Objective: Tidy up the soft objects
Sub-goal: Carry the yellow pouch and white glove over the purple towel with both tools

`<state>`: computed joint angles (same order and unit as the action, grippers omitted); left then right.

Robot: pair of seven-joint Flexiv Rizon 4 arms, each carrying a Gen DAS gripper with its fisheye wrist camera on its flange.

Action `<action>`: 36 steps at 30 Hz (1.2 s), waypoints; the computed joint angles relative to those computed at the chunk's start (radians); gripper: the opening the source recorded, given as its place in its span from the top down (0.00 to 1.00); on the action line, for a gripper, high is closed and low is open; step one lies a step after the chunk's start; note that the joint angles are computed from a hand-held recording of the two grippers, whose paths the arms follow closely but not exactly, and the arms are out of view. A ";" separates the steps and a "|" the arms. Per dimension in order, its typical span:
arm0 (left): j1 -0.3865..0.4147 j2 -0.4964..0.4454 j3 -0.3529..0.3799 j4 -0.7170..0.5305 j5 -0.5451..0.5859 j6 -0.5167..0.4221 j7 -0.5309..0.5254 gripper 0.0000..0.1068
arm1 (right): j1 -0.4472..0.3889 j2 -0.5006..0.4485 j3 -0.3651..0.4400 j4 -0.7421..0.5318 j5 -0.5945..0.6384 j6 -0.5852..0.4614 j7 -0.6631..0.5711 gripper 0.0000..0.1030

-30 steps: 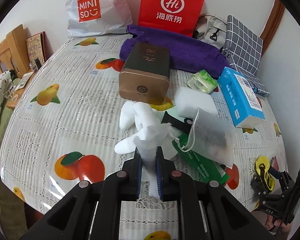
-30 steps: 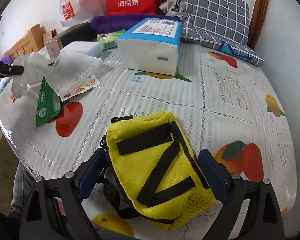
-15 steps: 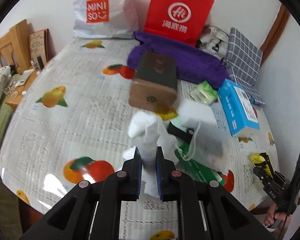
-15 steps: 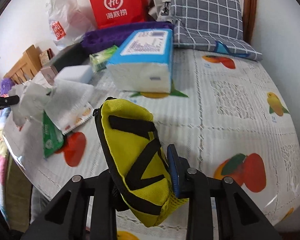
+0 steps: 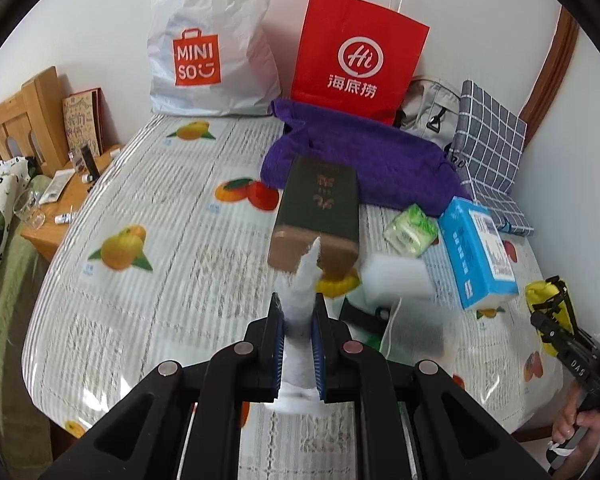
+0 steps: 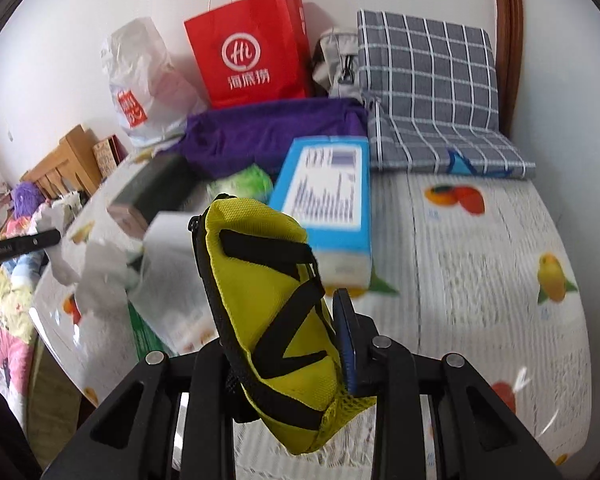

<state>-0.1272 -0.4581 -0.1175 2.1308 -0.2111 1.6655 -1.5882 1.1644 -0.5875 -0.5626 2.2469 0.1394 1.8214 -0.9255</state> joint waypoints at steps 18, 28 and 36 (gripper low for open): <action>-0.119 -0.181 0.161 -0.432 0.048 -0.249 -0.041 0.89 | -0.313 -0.049 0.138 -0.329 -0.238 -0.134 0.068 0.72; -0.112 -0.326 0.162 -0.701 0.085 -0.380 -0.054 0.89 | -0.556 -0.163 0.321 -0.570 -0.381 -0.222 0.115 0.72; -0.083 -0.464 0.123 -0.939 0.064 -0.491 -0.029 0.89 | -0.719 -0.275 0.482 -0.780 -0.455 -0.337 0.079 0.72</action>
<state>-0.2099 -0.9222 0.0058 1.1917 -0.1470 1.1744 -1.6170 0.4449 -0.8627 -0.0809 1.4670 -0.3156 1.4840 -0.8465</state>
